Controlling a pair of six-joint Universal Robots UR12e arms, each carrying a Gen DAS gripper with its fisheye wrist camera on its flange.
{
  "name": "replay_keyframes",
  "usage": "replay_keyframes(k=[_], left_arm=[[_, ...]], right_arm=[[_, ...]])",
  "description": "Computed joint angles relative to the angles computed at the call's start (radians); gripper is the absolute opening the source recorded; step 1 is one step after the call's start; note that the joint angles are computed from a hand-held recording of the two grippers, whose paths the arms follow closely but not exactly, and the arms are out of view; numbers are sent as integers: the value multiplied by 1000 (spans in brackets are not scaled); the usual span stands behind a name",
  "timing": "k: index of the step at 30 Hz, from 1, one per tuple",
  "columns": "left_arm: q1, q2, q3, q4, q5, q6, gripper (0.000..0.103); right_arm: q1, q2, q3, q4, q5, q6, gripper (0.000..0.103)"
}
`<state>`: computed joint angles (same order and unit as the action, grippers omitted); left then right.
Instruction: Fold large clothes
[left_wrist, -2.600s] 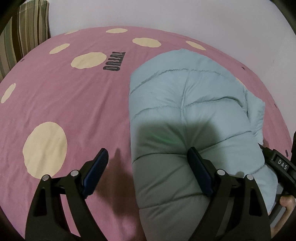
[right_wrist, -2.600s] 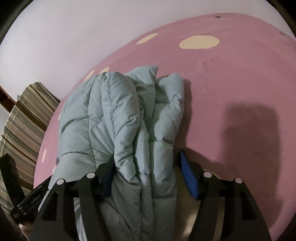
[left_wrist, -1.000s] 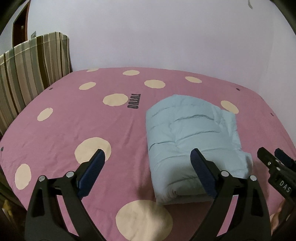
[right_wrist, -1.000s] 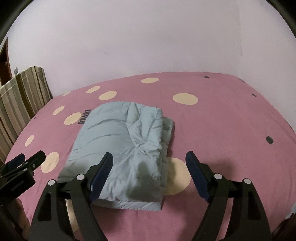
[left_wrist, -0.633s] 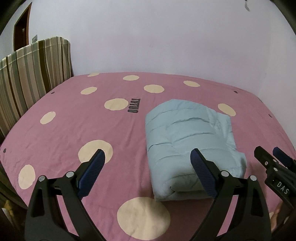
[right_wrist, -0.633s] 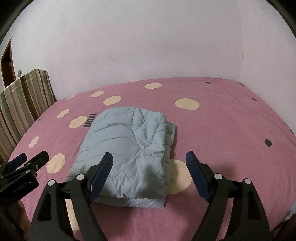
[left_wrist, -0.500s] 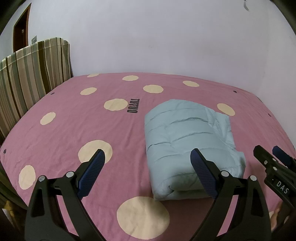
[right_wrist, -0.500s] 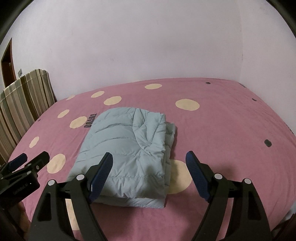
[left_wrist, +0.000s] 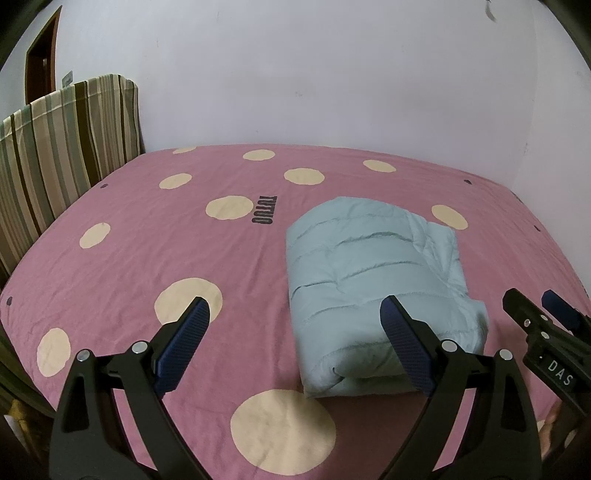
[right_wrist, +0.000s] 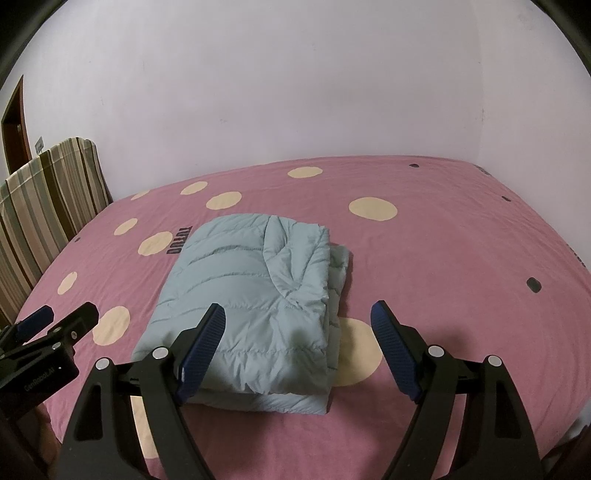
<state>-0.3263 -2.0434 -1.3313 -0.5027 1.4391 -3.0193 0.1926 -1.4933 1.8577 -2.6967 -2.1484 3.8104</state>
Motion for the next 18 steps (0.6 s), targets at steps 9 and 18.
replay_keyframes(k=[9,18], left_arm=[[0,1,-3,6,-1,-3,93],[-1,3,-5,5,-1,-7,93]], right_arm=[[6,3,1,-11,-8,-7,80],[9,4,-1,-9,-12,-12,80]])
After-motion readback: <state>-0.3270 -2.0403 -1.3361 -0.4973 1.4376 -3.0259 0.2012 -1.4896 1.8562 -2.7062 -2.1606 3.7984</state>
